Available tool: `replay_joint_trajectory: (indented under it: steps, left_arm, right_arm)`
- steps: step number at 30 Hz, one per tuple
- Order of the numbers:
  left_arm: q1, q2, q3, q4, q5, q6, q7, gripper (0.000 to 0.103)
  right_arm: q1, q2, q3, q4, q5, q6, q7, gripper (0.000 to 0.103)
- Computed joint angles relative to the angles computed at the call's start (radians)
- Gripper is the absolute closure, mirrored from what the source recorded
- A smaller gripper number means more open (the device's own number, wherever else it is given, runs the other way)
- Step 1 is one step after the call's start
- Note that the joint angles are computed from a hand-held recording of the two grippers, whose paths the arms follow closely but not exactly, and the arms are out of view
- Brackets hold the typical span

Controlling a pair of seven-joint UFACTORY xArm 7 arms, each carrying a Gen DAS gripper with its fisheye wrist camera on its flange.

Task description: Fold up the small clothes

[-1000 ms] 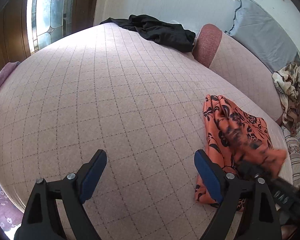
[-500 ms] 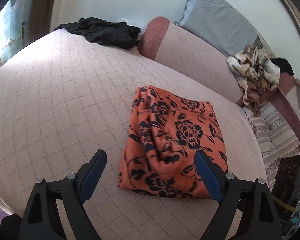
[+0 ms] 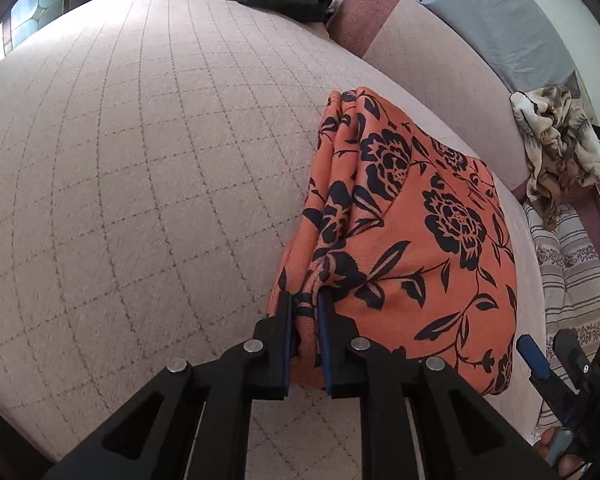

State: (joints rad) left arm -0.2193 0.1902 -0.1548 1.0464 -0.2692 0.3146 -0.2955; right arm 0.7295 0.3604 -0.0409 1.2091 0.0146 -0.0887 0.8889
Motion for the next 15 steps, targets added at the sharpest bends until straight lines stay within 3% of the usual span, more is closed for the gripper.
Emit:
replay_joint_trajectory:
  steps: [1,3,5,7,9,11,15]
  left_arm:
    - [-0.015,-0.006,0.014,0.005,0.040,0.013,-0.029,0.089]
    - [-0.038,-0.018,0.040,0.011,0.127,0.037,-0.089,0.083]
    - [-0.048,-0.041,0.050,0.007,0.180,0.050,-0.137,0.074]
    - [-0.077,-0.076,0.079,0.007,0.330,0.063,-0.250,0.063]
    - [-0.091,-0.107,0.088,0.017,0.481,0.063,-0.356,0.055]
    - [-0.086,-0.105,0.071,0.053,0.519,0.054,-0.363,0.047]
    - [-0.084,0.001,0.033,0.207,0.468,0.070,-0.238,0.047]
  right_arm:
    - [-0.037,0.002,0.036,0.007,0.000,-0.002,-0.013,0.025]
    - [-0.051,-0.007,0.044,0.001,0.002,-0.019,-0.024,0.025]
    - [-0.149,0.009,0.141,0.029,0.009,-0.021,-0.059,0.025]
    - [-0.193,0.032,0.182,0.063,0.021,-0.018,-0.079,0.025]
    - [-0.276,0.051,0.273,0.076,0.037,-0.031,-0.104,0.025]
    - [-0.296,0.059,0.296,0.073,0.052,-0.047,-0.110,0.025]
    - [-0.332,0.058,0.338,0.047,0.074,-0.072,-0.106,0.025]
